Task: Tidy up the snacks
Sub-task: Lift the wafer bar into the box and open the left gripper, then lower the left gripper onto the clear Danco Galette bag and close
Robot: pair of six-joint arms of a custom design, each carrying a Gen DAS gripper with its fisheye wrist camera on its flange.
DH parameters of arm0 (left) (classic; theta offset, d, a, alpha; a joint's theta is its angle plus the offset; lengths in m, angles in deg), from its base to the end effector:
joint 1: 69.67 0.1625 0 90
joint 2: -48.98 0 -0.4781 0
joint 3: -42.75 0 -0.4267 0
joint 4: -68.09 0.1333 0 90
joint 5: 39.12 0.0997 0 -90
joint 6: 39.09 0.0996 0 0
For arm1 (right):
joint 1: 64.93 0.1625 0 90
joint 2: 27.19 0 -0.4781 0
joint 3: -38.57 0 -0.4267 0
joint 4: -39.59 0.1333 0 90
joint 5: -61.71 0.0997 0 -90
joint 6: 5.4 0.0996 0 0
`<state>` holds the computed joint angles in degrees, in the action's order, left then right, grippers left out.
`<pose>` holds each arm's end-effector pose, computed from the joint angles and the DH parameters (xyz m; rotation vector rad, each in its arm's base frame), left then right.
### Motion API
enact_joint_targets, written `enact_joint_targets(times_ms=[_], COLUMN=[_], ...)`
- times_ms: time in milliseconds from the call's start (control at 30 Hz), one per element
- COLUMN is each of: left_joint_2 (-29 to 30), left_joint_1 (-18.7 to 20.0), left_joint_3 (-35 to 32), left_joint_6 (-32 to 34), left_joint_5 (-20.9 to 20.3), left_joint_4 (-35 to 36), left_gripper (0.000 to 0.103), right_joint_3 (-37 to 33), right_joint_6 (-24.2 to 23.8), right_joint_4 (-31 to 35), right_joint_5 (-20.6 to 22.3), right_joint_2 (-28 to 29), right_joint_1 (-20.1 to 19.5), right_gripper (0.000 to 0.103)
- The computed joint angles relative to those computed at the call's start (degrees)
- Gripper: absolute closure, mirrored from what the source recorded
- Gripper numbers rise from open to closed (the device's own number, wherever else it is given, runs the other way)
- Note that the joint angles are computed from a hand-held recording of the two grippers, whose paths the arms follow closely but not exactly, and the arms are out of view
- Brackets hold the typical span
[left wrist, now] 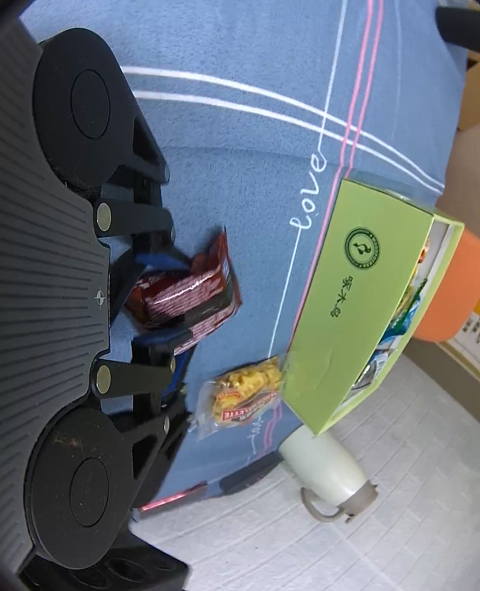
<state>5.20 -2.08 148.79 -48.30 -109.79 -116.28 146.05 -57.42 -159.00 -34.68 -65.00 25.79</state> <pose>-0.1048 -0.6904 0.0890 0.1876 2.8291 -0.9156 0.1306 -0.6641 0.0411 1.1276 -2.3919 0.7782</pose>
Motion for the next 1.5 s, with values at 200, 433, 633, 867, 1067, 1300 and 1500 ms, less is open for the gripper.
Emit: enact_joint_targets(times_ms=[200, 433, 633, 867, 1067, 1300, 1500], left_joint_2=[-0.92, 2.94, 9.62, 7.55, 5.16, 11.09, 14.26], left_joint_1=[-1.74, -1.66, 0.98, 1.32, 0.39, -0.50, -1.87], left_joint_3=[-1.80, -17.43, -33.09, -27.67, -19.06, -22.85, -26.22], left_joint_6=[2.55, 10.86, 12.04, 13.40, 15.58, 8.68, 9.67], left_joint_5=[-2.01, 0.45, 4.49, 3.05, -6.19, -5.41, -1.54], left_joint_4=[-3.21, 0.21, 10.28, 3.33, 4.29, 17.37, 19.26], left_gripper=[0.097, 0.097, 0.077, 0.063, 0.054, 0.060, 0.051], right_joint_3=[-2.42, -22.18, -38.47, -25.42, -11.35, -7.88, -12.15], right_joint_6=[-2.15, -4.47, -3.95, -1.00, 3.75, 7.46, 6.92], right_joint_4=[-3.20, 7.49, 21.46, 9.24, 0.88, 4.23, 10.27], right_joint_5=[3.10, 4.91, 3.43, 9.99, 1.48, 0.21, -0.91], right_joint_2=[-1.27, 5.16, 12.51, 3.90, -3.31, -3.98, -2.46], right_joint_1=[2.05, 5.14, 5.60, 1.96, -2.99, -6.00, -6.19], right_gripper=[0.033, 0.033, 0.027, 0.010, 0.009, 0.010, 0.010])
